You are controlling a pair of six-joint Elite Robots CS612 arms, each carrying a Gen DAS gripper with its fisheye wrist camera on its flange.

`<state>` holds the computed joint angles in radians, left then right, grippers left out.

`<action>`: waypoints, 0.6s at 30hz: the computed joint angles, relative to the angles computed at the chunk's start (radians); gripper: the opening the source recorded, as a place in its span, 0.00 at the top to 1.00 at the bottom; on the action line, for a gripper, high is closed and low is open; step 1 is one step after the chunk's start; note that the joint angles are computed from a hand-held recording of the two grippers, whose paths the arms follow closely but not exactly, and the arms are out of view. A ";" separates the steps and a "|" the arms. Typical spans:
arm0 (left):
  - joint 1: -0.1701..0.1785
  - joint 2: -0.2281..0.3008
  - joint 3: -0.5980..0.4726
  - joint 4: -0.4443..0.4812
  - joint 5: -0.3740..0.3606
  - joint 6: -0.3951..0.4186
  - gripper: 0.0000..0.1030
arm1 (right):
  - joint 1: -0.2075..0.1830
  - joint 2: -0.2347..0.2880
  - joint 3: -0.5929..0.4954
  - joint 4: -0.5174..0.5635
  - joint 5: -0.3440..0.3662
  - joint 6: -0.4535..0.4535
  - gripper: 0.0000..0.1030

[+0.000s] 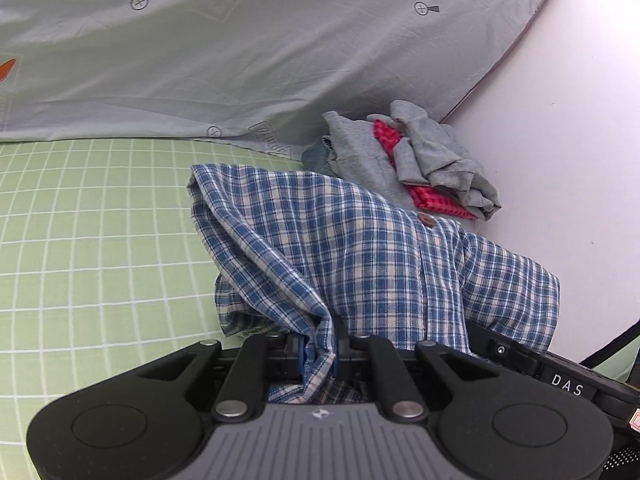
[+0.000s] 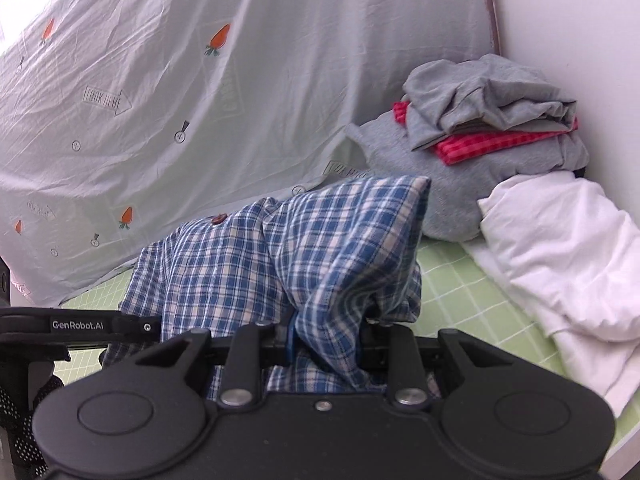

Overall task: Fold clothes
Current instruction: 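Grasp the folded shirt with both grippers and carry it to the clothes stack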

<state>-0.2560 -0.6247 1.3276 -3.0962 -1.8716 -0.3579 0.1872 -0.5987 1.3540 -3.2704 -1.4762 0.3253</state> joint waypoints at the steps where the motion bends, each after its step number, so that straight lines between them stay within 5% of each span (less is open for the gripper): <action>1: -0.022 0.006 -0.020 -0.010 0.009 -0.016 0.89 | -0.024 -0.011 0.017 -0.016 0.016 -0.020 0.75; 10: -0.171 0.101 -0.237 -0.008 0.053 0.005 0.88 | -0.203 -0.081 0.108 -0.138 0.089 -0.145 0.74; 13: -0.199 0.146 -0.307 0.110 0.089 -0.006 0.83 | -0.241 -0.061 0.089 -0.064 0.069 -0.132 0.66; 15: -0.207 0.180 -0.355 0.236 0.098 -0.045 0.79 | -0.248 -0.032 0.058 0.028 0.002 -0.128 0.50; 18: -0.210 0.205 -0.385 0.369 0.134 -0.061 0.76 | -0.239 0.005 0.028 0.101 -0.107 -0.145 0.44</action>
